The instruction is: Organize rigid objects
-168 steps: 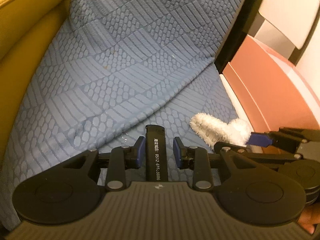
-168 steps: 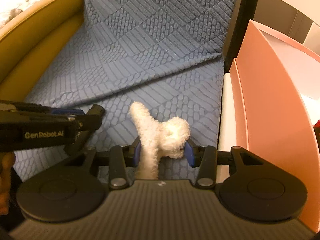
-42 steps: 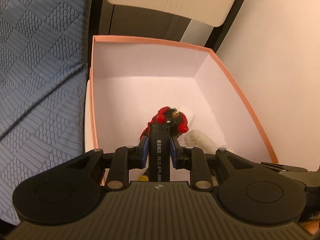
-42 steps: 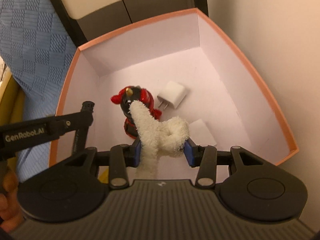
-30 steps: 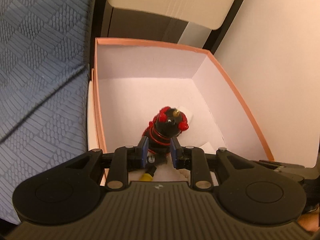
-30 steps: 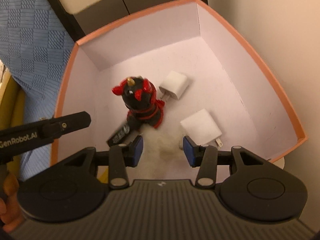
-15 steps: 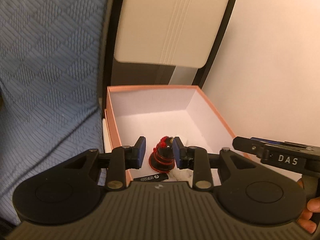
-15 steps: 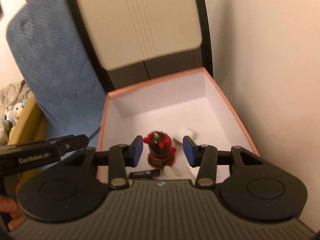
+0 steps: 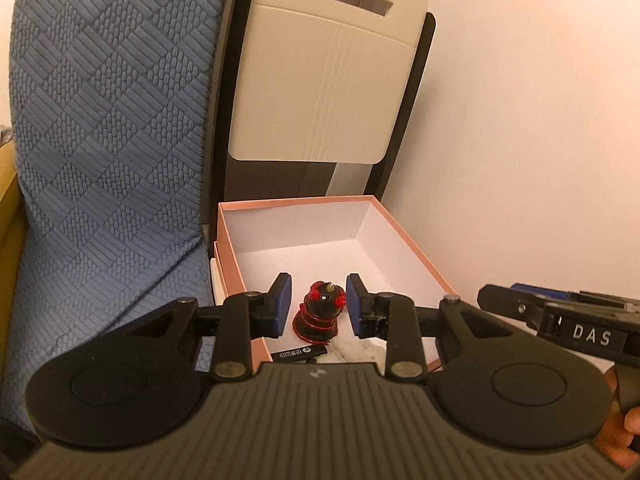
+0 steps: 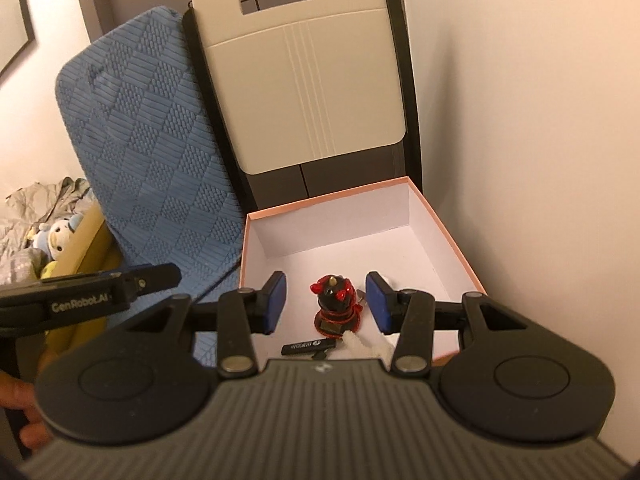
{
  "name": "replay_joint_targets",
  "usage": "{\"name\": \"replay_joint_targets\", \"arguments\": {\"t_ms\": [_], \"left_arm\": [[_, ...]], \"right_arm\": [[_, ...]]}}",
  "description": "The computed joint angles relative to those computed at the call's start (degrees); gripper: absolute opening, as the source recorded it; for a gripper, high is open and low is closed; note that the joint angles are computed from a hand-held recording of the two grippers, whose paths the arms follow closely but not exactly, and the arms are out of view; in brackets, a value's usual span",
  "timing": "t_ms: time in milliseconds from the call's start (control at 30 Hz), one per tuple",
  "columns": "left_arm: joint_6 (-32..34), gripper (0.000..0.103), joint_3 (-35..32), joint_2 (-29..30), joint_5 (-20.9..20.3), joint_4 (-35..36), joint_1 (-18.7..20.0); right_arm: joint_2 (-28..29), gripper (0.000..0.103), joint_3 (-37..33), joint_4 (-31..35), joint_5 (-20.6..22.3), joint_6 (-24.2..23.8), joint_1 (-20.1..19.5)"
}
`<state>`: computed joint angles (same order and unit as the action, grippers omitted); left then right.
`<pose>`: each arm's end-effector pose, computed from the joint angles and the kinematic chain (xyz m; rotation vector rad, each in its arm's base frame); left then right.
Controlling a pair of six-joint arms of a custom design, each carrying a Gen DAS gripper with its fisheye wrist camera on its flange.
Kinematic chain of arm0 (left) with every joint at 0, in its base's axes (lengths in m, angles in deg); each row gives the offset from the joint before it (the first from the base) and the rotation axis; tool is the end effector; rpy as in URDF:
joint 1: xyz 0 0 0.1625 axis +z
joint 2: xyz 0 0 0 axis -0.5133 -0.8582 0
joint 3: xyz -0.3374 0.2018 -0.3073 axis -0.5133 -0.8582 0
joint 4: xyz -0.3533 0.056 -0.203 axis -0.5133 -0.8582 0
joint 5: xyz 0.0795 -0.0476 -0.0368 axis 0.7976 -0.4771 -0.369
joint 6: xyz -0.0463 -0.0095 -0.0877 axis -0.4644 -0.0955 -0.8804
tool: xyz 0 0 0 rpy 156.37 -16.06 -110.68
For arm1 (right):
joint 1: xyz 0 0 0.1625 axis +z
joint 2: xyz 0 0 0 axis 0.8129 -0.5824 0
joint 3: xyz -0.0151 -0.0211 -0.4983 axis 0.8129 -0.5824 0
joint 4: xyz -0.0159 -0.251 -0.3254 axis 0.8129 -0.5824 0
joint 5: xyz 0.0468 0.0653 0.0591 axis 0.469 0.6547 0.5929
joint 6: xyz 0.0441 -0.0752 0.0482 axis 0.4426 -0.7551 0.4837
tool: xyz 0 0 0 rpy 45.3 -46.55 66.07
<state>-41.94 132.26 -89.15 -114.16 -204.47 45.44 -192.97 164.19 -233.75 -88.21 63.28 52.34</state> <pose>-0.4512 -0.3304 0.1136 0.6486 2.5109 -1.0167 0.1689 -0.2983 0.4753 0.3049 -2.3699 1.0311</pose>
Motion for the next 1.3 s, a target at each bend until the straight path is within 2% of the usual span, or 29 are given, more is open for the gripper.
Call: {"name": "replay_joint_targets", "arguments": {"t_ms": [333,733,833,933,1000,1067,1100,1167,1200,1233,1300], "left_arm": [[-5.1,0.035,2.3,-2.0,0.9,3.9,-3.0],[-10.0,0.035,3.9,-3.5,0.5,8.0,-4.9],[-10.5,0.044,4.0,-3.5,0.3,8.1,-4.9],[-10.6,0.049,4.0,-3.4,0.1,7.9,-4.9],[-10.9,0.06,3.9,-3.3,0.0,8.1,-4.8],[-11.5,0.08,3.8,-3.4,0.4,8.7,-4.8],[-11.8,0.085,3.8,-3.4,0.7,9.1,-4.8],[-12.0,0.095,3.6,-3.4,1.0,9.7,-4.8],[-11.8,0.096,3.6,-3.4,0.8,9.9,-4.8],[-11.6,0.097,3.5,-3.5,0.6,10.1,-4.7],[-11.8,0.098,3.2,-3.5,0.3,11.1,-4.5]], "right_arm": [[-3.4,0.047,2.3,3.6,-3.4,2.7,3.3],[-6.0,0.047,3.7,6.0,-5.2,4.6,4.1],[-6.2,0.047,3.9,6.0,-5.5,4.4,3.8],[-6.3,0.047,4.0,5.7,-5.2,3.6,3.2],[-6.5,0.047,4.0,5.7,-4.8,3.0,2.8],[-6.2,0.047,4.1,5.1,-5.3,2.7,2.8],[-6.1,0.047,4.1,4.8,-5.6,2.4,2.7],[-5.8,0.061,4.2,4.2,-6.2,2.0,2.4],[-5.6,0.081,4.3,3.6,-6.5,1.9,2.3],[-5.5,0.092,4.5,2.6,-6.7,1.6,2.0],[-5.2,0.096,4.6,2.0,-7.3,1.3,1.7]]}}
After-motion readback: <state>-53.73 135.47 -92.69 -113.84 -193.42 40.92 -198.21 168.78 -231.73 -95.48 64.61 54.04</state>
